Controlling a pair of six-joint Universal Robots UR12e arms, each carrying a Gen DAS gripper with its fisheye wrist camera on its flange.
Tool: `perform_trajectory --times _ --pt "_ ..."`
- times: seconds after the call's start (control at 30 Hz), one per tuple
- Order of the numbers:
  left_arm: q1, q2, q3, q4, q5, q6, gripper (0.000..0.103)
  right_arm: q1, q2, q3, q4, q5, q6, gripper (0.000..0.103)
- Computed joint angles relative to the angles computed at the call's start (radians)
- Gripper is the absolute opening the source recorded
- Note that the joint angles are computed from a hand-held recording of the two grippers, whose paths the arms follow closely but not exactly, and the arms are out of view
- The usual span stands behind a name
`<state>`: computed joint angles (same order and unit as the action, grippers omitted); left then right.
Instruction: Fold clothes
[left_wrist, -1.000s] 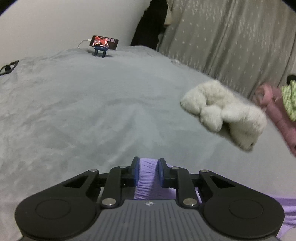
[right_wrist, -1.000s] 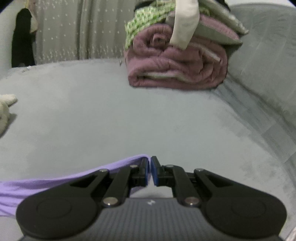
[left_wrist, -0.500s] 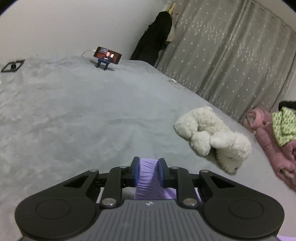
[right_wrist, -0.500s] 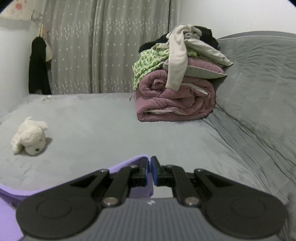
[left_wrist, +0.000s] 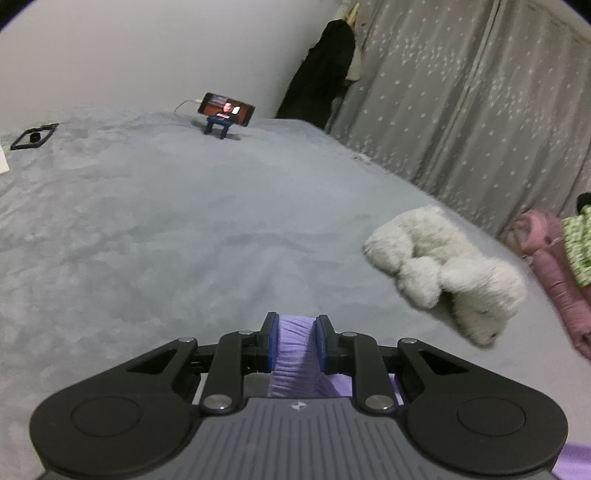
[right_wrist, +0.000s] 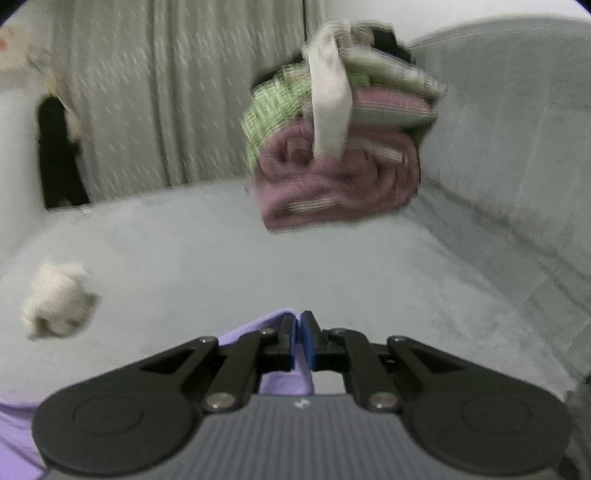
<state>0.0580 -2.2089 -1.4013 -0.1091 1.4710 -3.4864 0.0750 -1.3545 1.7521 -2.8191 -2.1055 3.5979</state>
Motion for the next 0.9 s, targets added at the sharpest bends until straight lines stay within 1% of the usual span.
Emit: perform_trajectory --times 0.1,0.2,0.3,0.37,0.5,0.67,0.7,0.73,0.77,0.8,0.83,0.87,0.9 --pt "-0.018 -0.02 0.027 -0.035 0.059 0.004 0.019 -0.032 0.089 -0.061 0.063 0.015 0.007 0.006" --pt "-0.029 -0.034 0.044 -0.037 0.098 0.011 0.019 -0.057 0.178 -0.134 0.127 0.032 0.01 0.006" --pt "-0.035 -0.04 0.05 -0.035 0.124 0.012 0.019 -0.062 0.239 -0.191 0.144 0.033 -0.004 0.006" --pt "-0.036 -0.039 0.048 -0.036 0.132 0.017 0.019 -0.069 0.269 -0.23 0.174 0.046 0.003 0.006" --pt "-0.035 -0.044 0.053 -0.047 0.133 0.023 0.019 -0.072 0.303 -0.276 0.231 0.042 0.011 0.006" --pt "-0.038 -0.048 0.057 -0.07 0.144 0.044 0.019 -0.075 0.324 -0.299 0.294 0.044 0.004 0.006" --pt "-0.036 -0.047 0.057 -0.072 0.139 0.032 0.019 -0.074 0.325 -0.293 0.277 0.039 -0.001 0.006" --pt "-0.033 -0.045 0.055 -0.073 0.131 0.013 0.019 -0.073 0.318 -0.276 0.238 0.035 0.004 0.007" --pt "-0.029 -0.043 0.053 -0.08 0.119 -0.007 0.019 -0.073 0.311 -0.257 0.196 0.032 0.011 0.014" --pt "-0.025 -0.041 0.052 -0.091 0.102 -0.018 0.019 -0.074 0.299 -0.238 0.173 0.028 0.031 0.022" --pt "-0.021 -0.039 0.052 -0.103 0.086 -0.028 0.02 -0.077 0.284 -0.22 0.168 0.035 0.054 0.045" --pt "-0.018 -0.038 0.051 -0.113 0.071 -0.037 0.02 -0.084 0.265 -0.196 0.161 0.058 0.066 0.051" --pt "-0.015 -0.036 0.051 -0.118 0.061 -0.041 0.02 -0.09 0.246 -0.171 0.16 0.088 0.069 0.05"
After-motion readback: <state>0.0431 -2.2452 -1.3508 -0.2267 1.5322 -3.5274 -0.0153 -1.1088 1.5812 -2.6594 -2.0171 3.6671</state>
